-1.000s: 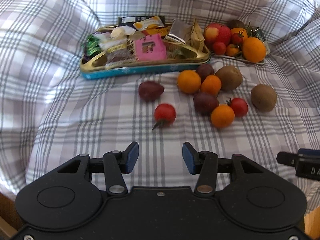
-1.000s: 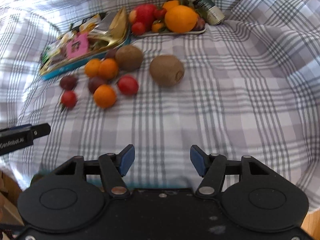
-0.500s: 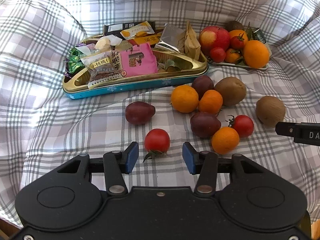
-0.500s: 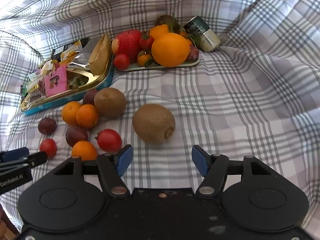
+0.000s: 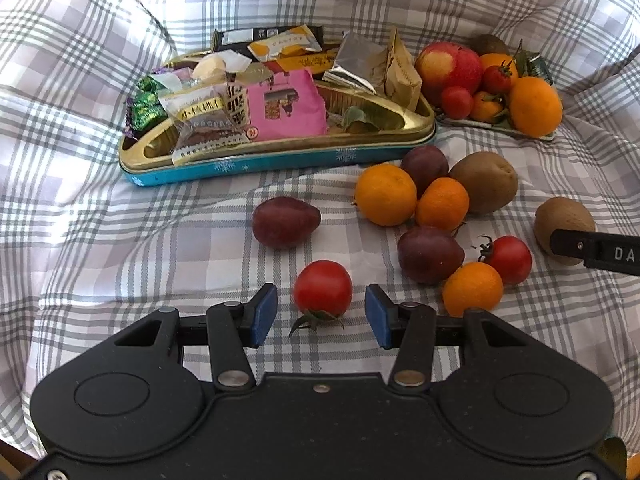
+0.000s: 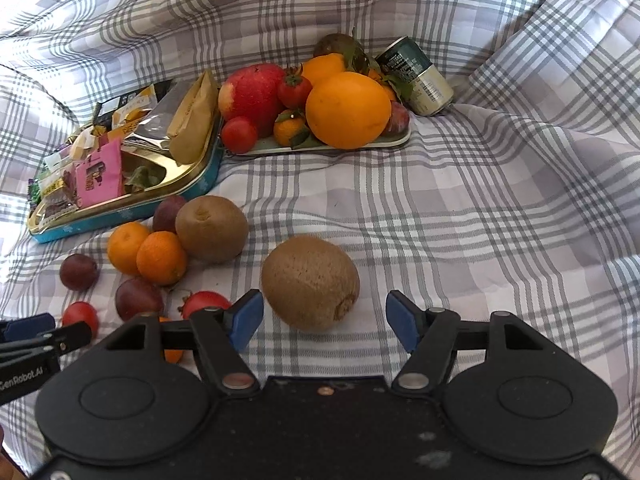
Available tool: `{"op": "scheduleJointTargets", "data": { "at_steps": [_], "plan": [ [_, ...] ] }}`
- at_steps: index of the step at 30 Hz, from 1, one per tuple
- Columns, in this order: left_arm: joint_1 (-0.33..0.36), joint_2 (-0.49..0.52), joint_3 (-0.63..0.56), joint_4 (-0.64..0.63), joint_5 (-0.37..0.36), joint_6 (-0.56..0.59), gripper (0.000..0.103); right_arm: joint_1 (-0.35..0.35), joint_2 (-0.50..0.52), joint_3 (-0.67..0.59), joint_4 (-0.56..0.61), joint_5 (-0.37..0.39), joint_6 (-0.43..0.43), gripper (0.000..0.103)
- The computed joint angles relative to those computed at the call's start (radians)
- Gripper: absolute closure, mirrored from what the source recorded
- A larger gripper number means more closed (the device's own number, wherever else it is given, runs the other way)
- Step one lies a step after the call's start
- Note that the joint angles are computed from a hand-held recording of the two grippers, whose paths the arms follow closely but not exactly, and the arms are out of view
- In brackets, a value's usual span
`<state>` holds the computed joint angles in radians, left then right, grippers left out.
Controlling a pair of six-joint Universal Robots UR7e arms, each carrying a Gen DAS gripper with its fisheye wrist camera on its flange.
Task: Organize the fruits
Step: 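Grasp the red tomato with the left tool while the right tool grasps a brown kiwi, then carry the tomato with the left tool while the right tool carries the kiwi to the tray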
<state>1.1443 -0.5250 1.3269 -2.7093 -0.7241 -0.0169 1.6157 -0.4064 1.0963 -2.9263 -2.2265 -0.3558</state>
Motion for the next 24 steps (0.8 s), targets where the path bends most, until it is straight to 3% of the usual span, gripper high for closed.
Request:
{"op": "scheduleJointTargets", "data": {
  "at_steps": [15, 17, 18, 19, 24],
  "plan": [
    [0.02, 0.027, -0.047, 0.035, -0.004, -0.032, 0.048, -0.01, 0.08, -0.101, -0.013, -0.009, -0.079, 0.031],
    [0.021, 0.028, -0.046, 0.026, -0.014, -0.025, 0.057, -0.009, 0.084, -0.104, -0.019, -0.012, -0.089, 0.032],
    [0.022, 0.025, -0.043, 0.021, -0.025, -0.022, 0.06, -0.01, 0.082, -0.101, -0.019, -0.006, -0.09, 0.037],
    [0.02, 0.024, -0.041, 0.022, -0.024, -0.026, 0.06, -0.011, 0.073, -0.088, -0.023, 0.011, -0.09, 0.042],
    [0.008, -0.001, -0.001, 0.009, -0.02, -0.035, 0.06, -0.005, 0.047, -0.053, -0.007, -0.004, -0.038, 0.043]
  ]
}}
